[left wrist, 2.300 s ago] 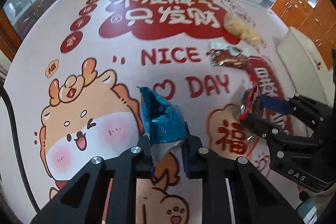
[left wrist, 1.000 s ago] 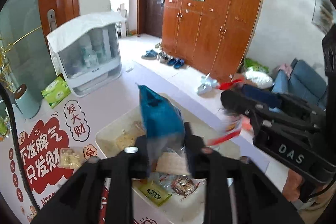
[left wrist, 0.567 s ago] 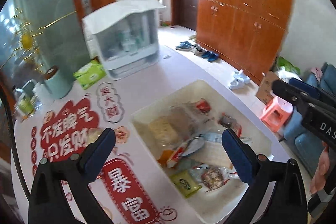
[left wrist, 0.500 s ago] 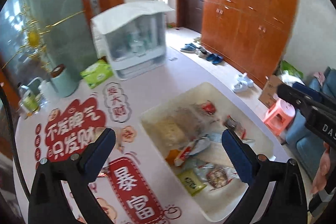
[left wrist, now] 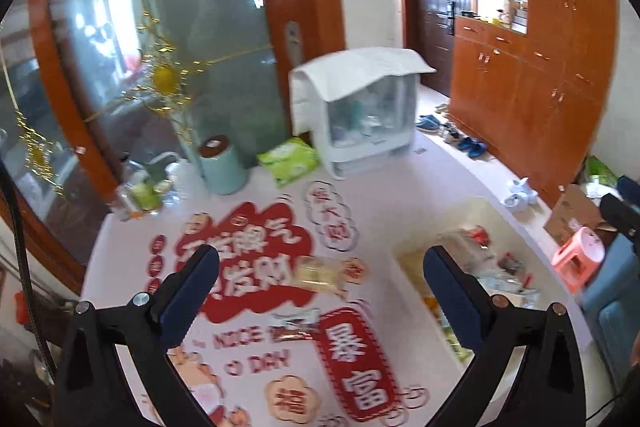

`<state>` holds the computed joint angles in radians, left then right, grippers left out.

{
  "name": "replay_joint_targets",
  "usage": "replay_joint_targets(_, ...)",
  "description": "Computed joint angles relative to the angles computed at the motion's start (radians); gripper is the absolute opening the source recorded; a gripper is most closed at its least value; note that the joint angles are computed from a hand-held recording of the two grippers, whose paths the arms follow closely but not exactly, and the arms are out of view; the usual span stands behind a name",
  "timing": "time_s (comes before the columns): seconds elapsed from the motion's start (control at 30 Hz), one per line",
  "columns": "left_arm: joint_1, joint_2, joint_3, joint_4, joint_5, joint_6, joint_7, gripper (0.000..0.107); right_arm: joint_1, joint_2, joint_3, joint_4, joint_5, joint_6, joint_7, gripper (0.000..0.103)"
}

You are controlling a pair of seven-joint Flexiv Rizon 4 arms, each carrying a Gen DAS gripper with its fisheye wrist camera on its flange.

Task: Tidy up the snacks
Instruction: 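Move both open tools back over the last snacks on the table, then grasp brown chocolate wrapper with left tool while right tool grasps clear pastry bag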

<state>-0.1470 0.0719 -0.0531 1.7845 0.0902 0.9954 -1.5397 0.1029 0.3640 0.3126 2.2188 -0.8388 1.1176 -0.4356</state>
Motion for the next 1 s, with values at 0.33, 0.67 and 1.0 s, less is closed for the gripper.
replay_joint_targets(0.33, 0.061, -0.036, 0.044, 0.009, 0.008, -0.024, 0.095, 0.102, 0.116, -0.198, -0.026, -0.139, 0.059, 0.043, -0.135, 0.074)
replay_joint_targets(0.67, 0.086, -0.21, 0.048, 0.092, -0.11, 0.039, 0.468, 0.102, 0.298, -0.536, -0.101, -0.376, 0.294, 0.006, -0.465, 0.074)
replay_joint_targets(1.0, 0.089, -0.412, 0.041, 0.099, -0.142, 0.118, 0.665, 0.098, 0.334, -0.809, -0.115, -0.658, 0.534, -0.187, -0.726, 0.074)
